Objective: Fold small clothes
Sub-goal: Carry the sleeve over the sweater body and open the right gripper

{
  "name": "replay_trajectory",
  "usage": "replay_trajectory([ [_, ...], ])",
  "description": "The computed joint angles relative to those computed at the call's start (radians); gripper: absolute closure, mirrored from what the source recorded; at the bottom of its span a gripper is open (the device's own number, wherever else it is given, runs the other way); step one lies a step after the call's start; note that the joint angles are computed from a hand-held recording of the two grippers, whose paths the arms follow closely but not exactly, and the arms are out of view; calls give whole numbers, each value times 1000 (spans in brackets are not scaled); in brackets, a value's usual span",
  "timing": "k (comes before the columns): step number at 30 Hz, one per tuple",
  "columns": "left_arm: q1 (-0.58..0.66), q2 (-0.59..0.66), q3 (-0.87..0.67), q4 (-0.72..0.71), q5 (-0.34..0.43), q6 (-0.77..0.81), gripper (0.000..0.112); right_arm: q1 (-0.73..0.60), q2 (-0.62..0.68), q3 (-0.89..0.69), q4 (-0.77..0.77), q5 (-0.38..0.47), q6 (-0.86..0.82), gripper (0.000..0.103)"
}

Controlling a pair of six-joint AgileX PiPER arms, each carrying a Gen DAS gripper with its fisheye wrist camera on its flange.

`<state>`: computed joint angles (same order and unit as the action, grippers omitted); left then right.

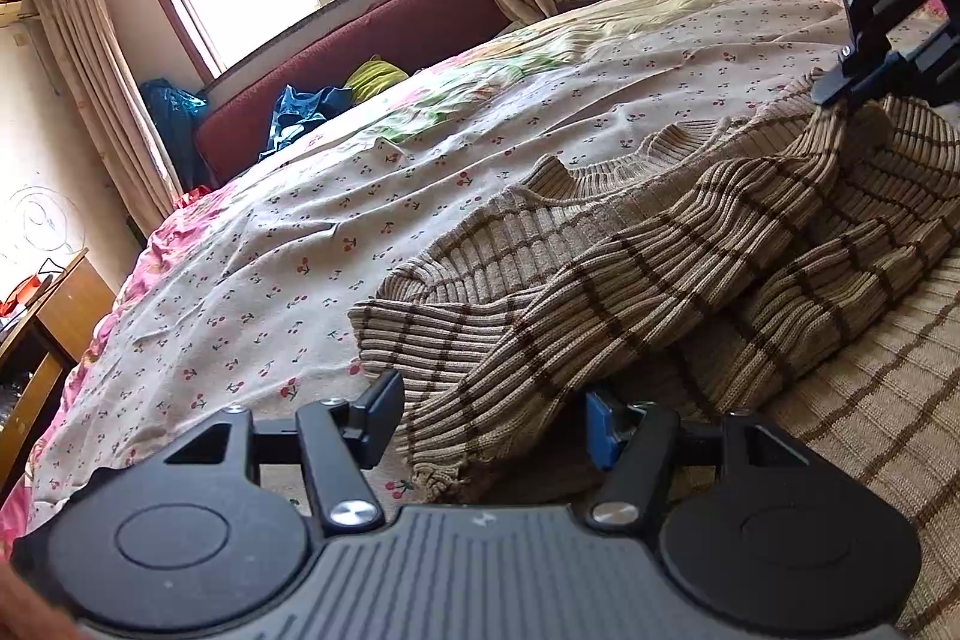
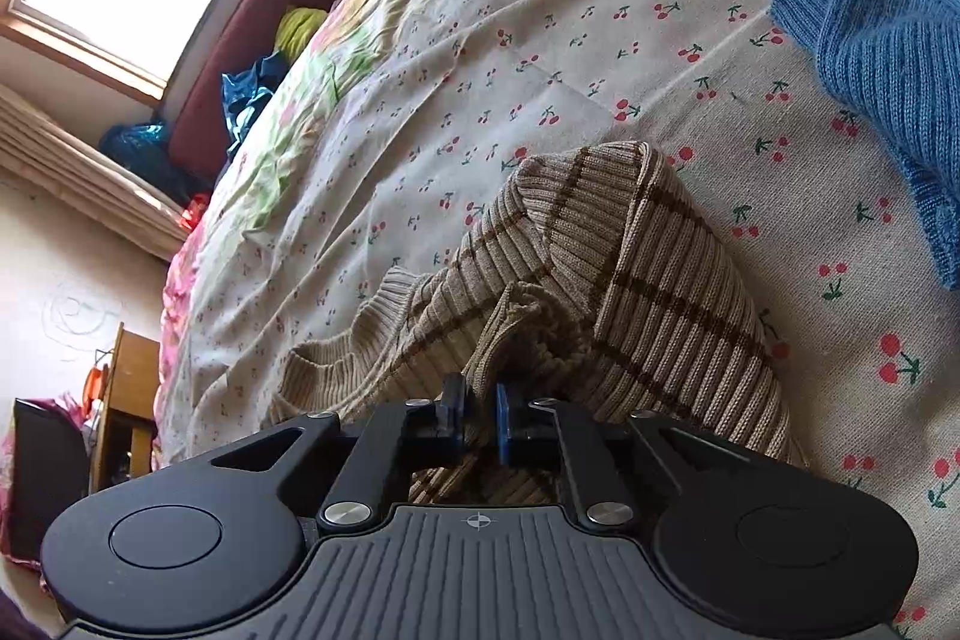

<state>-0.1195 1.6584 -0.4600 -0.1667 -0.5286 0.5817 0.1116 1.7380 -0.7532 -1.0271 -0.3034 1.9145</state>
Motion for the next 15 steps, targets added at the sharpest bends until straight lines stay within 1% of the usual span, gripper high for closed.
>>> replay_trajectory([
  [1,5,-12,0,6,3,-10,38,-1,-10,-7,-7,-5,4,96],
  [2,12,-26,0,17,8,-27,38,-2,-33,-9,26,-21,-33,96],
  [5,40,-70,4,109,39,-136,38,-8,-136,35,199,-103,-236,96],
  [6,54,-79,10,168,42,-192,38,-8,-176,59,228,-114,-281,96],
  [7,56,-79,20,192,31,-207,38,-10,-220,91,250,-120,-315,96],
  [8,46,-68,30,180,14,-182,38,-18,-258,131,266,-127,-337,96],
  [9,26,-46,38,135,-6,-125,38,-29,-283,169,274,-130,-354,96],
  [10,2,-20,37,77,-11,-60,38,-37,-299,212,301,-112,-390,96],
  [11,-17,5,29,30,-1,-8,38,-42,-295,233,306,-83,-399,96],
  [12,-30,23,28,-1,-7,27,38,-53,-266,243,278,-43,-369,96],
  [13,-37,26,36,-12,-27,44,38,-69,-216,244,218,-15,-298,96],
  [14,-39,19,37,-18,-26,54,38,-87,-154,250,196,-23,-267,96],
  [15,-40,9,35,-21,-14,57,38,-101,-125,259,198,-50,-276,96],
])
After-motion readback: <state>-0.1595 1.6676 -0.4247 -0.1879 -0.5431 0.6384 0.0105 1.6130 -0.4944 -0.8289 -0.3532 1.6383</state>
